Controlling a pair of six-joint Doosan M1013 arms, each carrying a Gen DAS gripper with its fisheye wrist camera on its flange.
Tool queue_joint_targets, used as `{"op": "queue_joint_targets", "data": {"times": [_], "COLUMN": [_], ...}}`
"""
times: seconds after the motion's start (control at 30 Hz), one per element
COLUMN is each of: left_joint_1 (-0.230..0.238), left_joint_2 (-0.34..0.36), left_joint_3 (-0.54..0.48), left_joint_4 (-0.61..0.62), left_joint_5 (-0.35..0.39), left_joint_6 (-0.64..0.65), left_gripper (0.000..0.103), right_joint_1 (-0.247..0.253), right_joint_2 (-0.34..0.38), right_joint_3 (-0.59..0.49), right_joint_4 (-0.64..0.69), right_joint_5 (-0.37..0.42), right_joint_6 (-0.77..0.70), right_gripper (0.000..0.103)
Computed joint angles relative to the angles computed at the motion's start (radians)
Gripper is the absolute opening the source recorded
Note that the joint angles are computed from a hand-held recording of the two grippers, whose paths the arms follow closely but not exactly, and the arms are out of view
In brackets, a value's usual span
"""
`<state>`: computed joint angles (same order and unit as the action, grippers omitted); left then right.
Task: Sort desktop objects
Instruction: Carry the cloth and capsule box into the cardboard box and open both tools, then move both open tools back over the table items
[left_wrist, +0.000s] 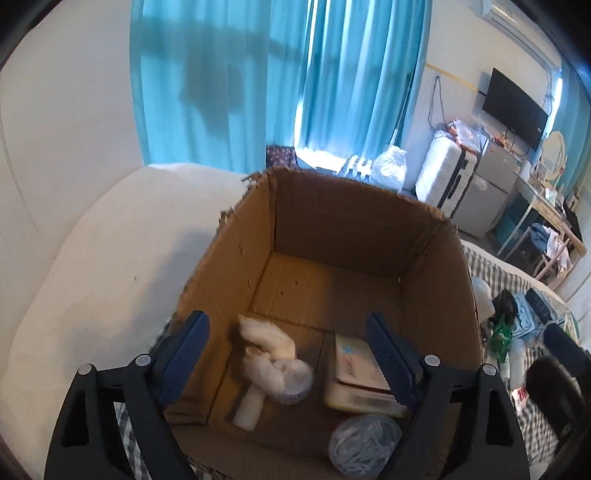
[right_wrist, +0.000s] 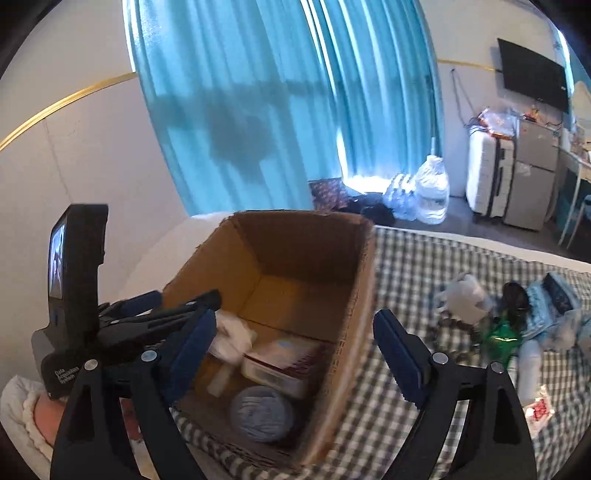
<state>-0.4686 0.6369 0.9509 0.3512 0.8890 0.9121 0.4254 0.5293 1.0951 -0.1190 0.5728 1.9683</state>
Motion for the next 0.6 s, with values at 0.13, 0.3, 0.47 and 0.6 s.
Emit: {"op": "queue_joint_targets", "data": {"times": [0.13, 0.3, 0.47, 0.6], "left_joint_1": [-0.011, -0.038, -0.078, -0.122], "left_joint_2": [-0.013, -0.034, -0.051, -0.058], "left_joint_3": [0.010, 0.009, 0.001, -0.002], "left_joint_4": [0.013, 0.024, 0.032, 0.023], "left_joint_5": [0.008, -0.002, -0.025, -0.051], "left_joint_6": [-0.009, -0.020, -0.025, -0.022], "left_gripper": [0.089, 0.092, 0.100, 0.101], "right_joint_1": [-0.008, -0.015, -0.026, -0.041], "right_joint_2": [-0.038, -0.101, -0.184, -0.250], "right_joint_3": [0.049, 0.111, 0.203, 0.280], "right_joint_4": [-0.062, -0.226, -0.415, -0.560], "right_joint_5": [-0.019, -0.042, -0.057, -0.024], "right_joint_6": [0.089, 0.241, 0.428, 0.575], "right_gripper": [0.087, 0.087, 0.090, 0.092]}}
